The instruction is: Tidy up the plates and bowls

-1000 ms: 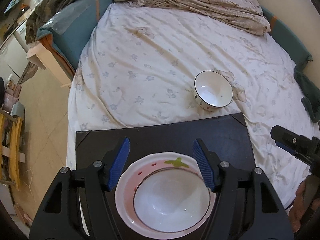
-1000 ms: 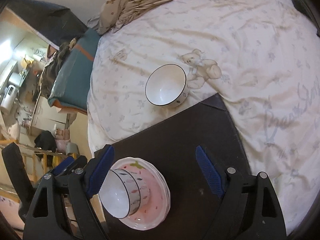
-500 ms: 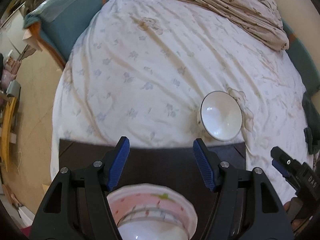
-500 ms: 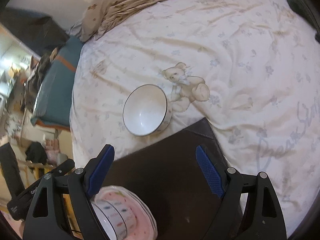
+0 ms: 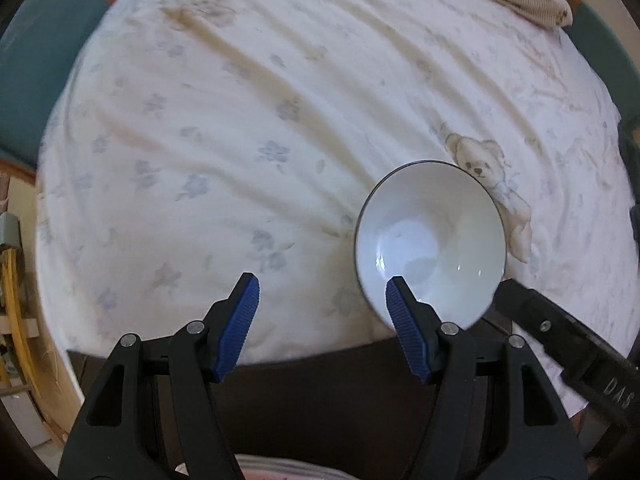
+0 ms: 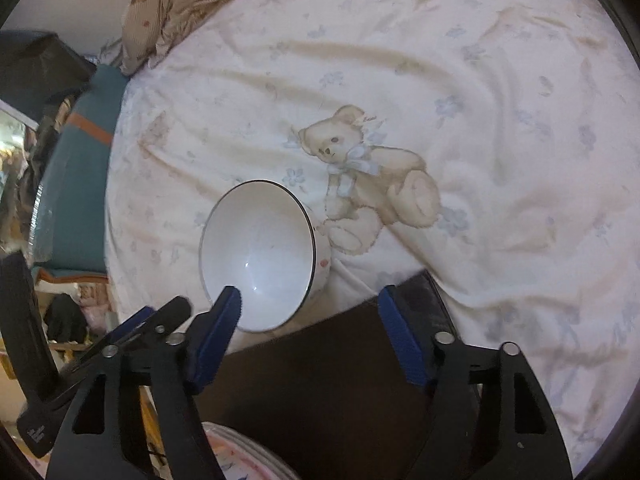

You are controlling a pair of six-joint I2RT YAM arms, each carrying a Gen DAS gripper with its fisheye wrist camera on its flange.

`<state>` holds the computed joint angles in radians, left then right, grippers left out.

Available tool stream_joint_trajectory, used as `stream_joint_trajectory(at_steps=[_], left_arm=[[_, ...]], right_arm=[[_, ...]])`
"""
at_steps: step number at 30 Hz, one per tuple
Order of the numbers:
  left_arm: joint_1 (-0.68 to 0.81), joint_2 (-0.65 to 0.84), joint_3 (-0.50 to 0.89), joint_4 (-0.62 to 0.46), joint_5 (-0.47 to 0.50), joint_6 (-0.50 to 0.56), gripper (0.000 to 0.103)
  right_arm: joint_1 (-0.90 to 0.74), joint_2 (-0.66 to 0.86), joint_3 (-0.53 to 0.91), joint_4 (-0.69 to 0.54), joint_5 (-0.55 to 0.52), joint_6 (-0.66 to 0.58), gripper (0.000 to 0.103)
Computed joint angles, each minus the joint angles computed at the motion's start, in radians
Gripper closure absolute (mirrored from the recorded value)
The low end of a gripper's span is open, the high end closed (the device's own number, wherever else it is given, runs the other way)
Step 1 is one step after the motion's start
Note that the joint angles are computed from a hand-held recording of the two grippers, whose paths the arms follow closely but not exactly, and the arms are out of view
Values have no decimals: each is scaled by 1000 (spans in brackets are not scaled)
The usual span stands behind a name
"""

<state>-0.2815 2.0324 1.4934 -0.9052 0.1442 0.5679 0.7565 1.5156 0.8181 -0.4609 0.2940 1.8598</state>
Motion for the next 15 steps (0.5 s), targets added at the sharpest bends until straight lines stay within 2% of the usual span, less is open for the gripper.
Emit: stream_joint_trajectory(at_steps=[5,9,11,13,14,15], left_arm=[[-38,84,53,-11,-4,-30,42],[-59,142,94,-36,0,-39,64],[-69,163,103,-43,0,-40,69],[-79,177,101,-46,-4,-41,89],[-82,179,96,-45,-8,-39,94],[-84,174,83,-31,-16,-36,94]], right_arm=[[-60,54,-47,137,-66,-48,44],[-97,94,-84,231,-119,-75,60],[-109,114,-93,258,-144,-92,66],[-116,126,-107,291,-157,-96,76],[-118,132,-114,309,-162,-95,80],[-120,135,-122,331,-164,-99,82]])
